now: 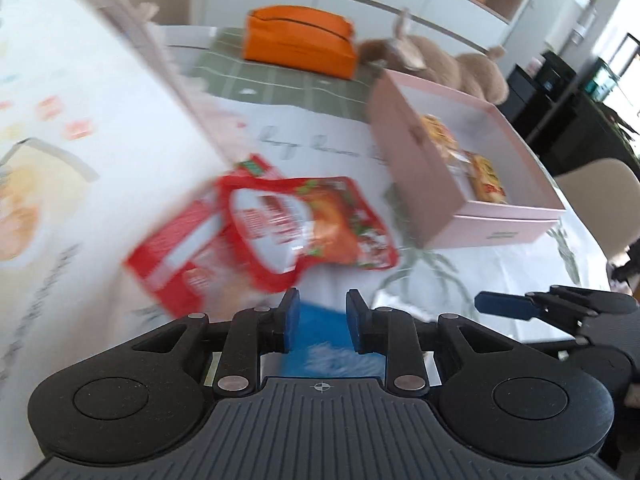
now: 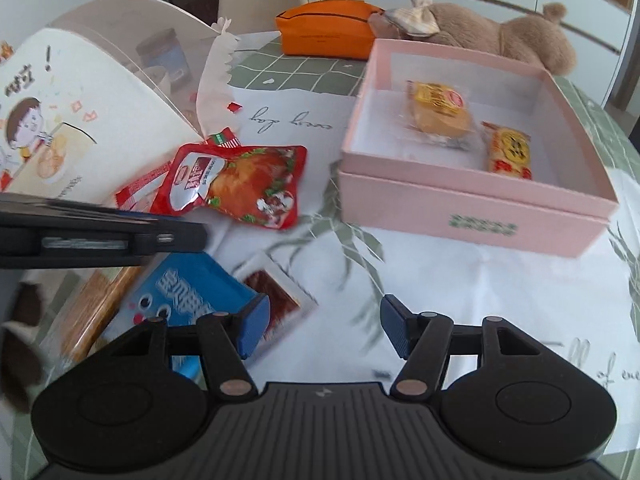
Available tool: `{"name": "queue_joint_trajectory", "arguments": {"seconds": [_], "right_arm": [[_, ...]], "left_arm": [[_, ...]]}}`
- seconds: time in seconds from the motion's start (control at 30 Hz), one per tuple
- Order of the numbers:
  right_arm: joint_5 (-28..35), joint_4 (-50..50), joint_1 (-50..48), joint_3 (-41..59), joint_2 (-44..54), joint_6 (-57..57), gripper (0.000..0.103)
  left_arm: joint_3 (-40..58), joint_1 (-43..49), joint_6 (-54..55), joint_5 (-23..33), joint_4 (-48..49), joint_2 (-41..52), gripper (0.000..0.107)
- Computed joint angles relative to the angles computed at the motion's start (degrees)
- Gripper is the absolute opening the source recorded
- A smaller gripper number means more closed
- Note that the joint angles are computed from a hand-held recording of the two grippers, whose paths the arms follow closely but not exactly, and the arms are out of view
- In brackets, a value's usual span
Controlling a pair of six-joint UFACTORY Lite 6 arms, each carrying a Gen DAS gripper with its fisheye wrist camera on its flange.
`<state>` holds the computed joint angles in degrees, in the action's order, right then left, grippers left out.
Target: Organize snacks
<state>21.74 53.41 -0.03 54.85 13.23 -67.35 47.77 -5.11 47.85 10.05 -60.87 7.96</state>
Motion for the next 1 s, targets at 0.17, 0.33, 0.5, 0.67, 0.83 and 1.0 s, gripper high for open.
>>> {"name": "queue_joint_trajectory", "arguments": {"seconds": [0.17,0.33,0.5,0.67,0.83,1.0], "right_arm": [[-1.9,-2.3,4.9,2.2,3.3,7.5,0.062],[-7.2,-10.9,5.6,-0.4,1.2,11.6,0.067],[-6.6,-22.0,0.4,1.8,2.4,20.1,0.068],[-9.6,-36.6,-0.3,1.0,1.6,33.5,0.068],[-4.8,-26.7,-2.2,-1.2,-1.8,24.7,0.068],[2.1,-19.0,-4.6,-5.8,-8.4,15.1,0.068]], "left_arm": [[-9.9,3.4,17.2,4.3,-16.2,-6.8,0.029],[-14.4,2.0,29.5,5.7,-28.5,-8.6,0.029],[-15.4,1.5,34.1,8.5,-33.9,-8.1,0.029],[-14.6,0.7,32.5,9.5,-32.4,-7.2,0.029],[-14.8,-0.3,27.8,8.4,-27.1,-8.4,0.029],[-14.3,-2.6,20.9,6.4,-20.5,-9.0,0.029]]}}
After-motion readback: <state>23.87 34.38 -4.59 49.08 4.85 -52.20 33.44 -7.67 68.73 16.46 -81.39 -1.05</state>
